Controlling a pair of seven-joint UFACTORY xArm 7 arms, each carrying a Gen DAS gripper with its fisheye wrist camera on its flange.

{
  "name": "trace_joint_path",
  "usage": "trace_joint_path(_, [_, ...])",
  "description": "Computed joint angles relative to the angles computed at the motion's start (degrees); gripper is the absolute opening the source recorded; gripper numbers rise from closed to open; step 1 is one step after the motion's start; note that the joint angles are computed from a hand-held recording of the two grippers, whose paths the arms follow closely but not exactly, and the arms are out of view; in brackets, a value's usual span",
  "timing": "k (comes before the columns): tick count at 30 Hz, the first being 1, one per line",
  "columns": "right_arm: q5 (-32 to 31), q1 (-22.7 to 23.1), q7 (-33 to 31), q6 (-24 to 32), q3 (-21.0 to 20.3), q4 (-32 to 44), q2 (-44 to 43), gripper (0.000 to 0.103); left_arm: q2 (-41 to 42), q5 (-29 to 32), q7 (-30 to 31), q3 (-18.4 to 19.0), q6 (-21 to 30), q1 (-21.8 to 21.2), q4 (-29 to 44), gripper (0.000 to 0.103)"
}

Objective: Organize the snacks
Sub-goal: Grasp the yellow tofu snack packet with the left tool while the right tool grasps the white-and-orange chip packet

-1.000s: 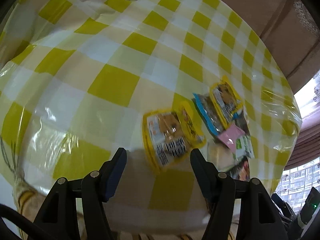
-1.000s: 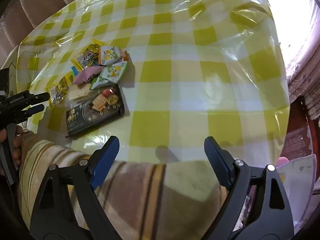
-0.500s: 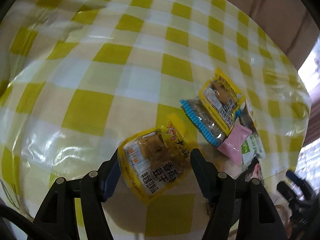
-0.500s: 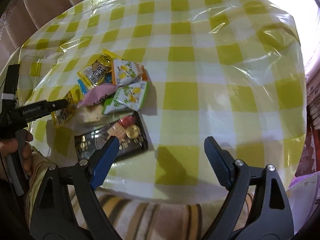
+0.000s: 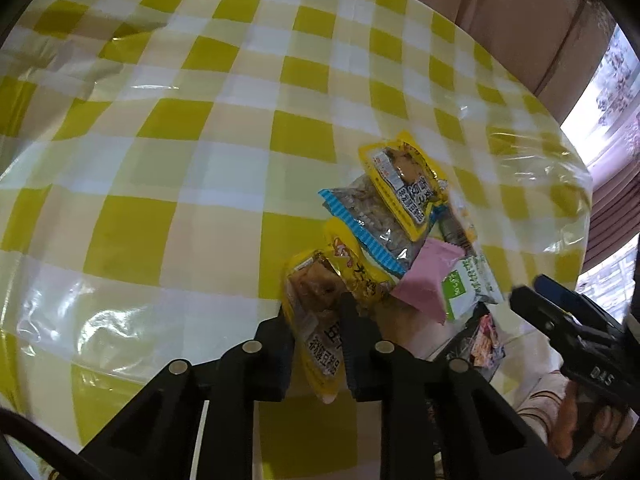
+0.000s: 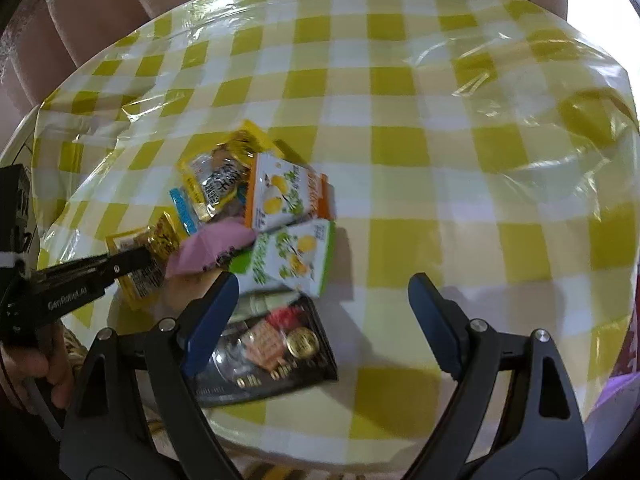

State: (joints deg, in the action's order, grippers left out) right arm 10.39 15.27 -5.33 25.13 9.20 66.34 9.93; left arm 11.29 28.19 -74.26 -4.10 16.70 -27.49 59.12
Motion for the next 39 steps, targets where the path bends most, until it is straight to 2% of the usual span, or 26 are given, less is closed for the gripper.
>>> trace_joint_path(4, [-0.30,0.45,0.65,-0.82,0.23,2.60,2.45,0.088,-1.10,2.74,-2.93,1.08,-3.48,-0.56,-1.81,0.014])
trace_joint_path(5, [-0.50,0.59,0.77,-0.87,0.30,3.32,3.14,0.088,-1.31,3.00,-3.27,1.12,-3.83,-0.50,-2.01,0.004])
trace_joint_path(7, [-1.35,0.98,1.17,-0.35,0.29,5.37,4.98,0.088,-1.82,3.91,-4.64,1.48,-6.24,-0.40,-3.12,0.003])
trace_joint_path(15, [-8.38,3.56,6.43,1.64,-1.72,12.99,11.88,0.088,-2.50,5.31,-5.81,1.77,-8.64,-0.50,-3.81,0.002])
trace_joint_path(16, [-8.62,3.44,6.23,1.88,-1.54,13.51,12.40,0.087,-2.61,5.86,-6.36,1.98,-8.97,-0.69,-3.90,0.002])
trace_joint_path(18, [-8.87,3.26,5.78,2.81,-1.25,14.63,13.41,0.074,-3.05,7.85,-8.38,2.70,-9.87,-1.24,-4.29,0.002])
trace_joint_path(19, [-9.54,3.61,6.39,3.26,-1.67,15.10,13.81,0.061,-3.19,8.71,-9.18,2.91,-10.12,-1.34,-4.38,0.002])
trace_joint_path(22, [-9.23,2.99,6.24,2.19,-1.37,14.75,13.84,0.044,-3.77,12.93,-13.66,3.82,-10.15,-2.03,-4.40,0.002])
trace_joint_path(25, [-7.50,1.89,5.60,0.82,-0.63,13.88,13.49,0.039,-4.34,17.33,-18.35,3.98,-9.81,-1.85,-4.38,0.002])
trace_joint_path(33, [-6.35,0.97,5.50,-4.94,-0.46,9.58,10.06,0.038,-7.14,31.85,-34.42,1.93,-7.39,0.82,-5.03,0.002])
trace_joint_path(39, [-4.49,-0.33,3.97,-6.27,0.26,5.61,6.17,0.038,-9.85,39.87,-42.84,-2.43,-2.80,3.35,-5.13,0.002])
